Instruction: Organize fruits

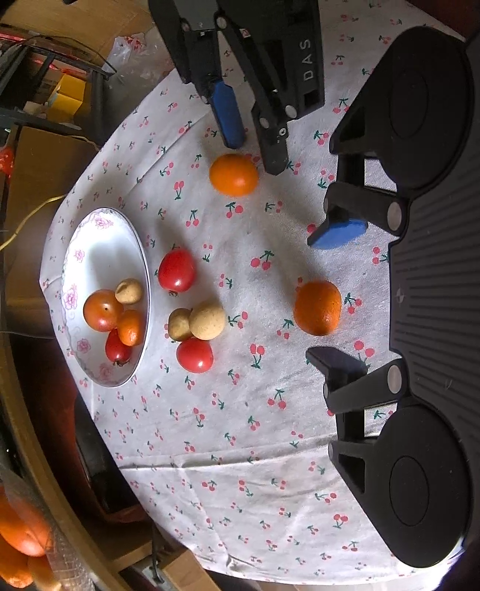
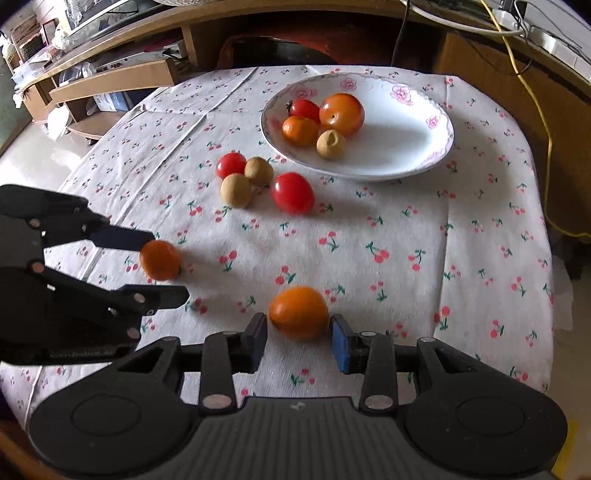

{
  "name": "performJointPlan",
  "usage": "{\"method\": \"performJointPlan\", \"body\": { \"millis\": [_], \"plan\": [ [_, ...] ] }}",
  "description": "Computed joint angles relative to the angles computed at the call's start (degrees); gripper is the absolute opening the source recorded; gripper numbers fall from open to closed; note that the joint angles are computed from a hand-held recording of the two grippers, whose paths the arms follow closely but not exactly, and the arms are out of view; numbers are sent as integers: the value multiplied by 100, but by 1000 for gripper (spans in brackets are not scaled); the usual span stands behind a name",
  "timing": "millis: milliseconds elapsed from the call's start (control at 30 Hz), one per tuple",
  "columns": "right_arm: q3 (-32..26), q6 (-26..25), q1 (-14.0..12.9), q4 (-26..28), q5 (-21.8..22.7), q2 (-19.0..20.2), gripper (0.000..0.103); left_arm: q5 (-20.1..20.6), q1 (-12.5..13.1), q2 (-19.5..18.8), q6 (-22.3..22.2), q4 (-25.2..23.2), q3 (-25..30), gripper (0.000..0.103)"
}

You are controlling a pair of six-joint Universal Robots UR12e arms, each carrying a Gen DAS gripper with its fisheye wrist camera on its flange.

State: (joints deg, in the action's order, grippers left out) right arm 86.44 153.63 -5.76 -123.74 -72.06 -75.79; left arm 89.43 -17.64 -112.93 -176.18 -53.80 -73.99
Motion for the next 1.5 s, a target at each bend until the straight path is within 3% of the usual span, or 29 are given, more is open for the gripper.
{"method": "performJointPlan", "body": {
  "millis": [733,1033,1167,1500],
  "plan": [
    [-148,198,-61,30,308,141,42,-57,22,-36,-57,-214,63,66],
    [-145,114,20,-33,73,142,42,28,12,-54,-178,-267,117,40],
    [-125,115,35,-118,-32,137,35,50,2,-70,-126,-272,140,40],
    [-122,11,60,-147,-111,137,35,64,-3,-90,-23,-239,138,41]
  ]
}}
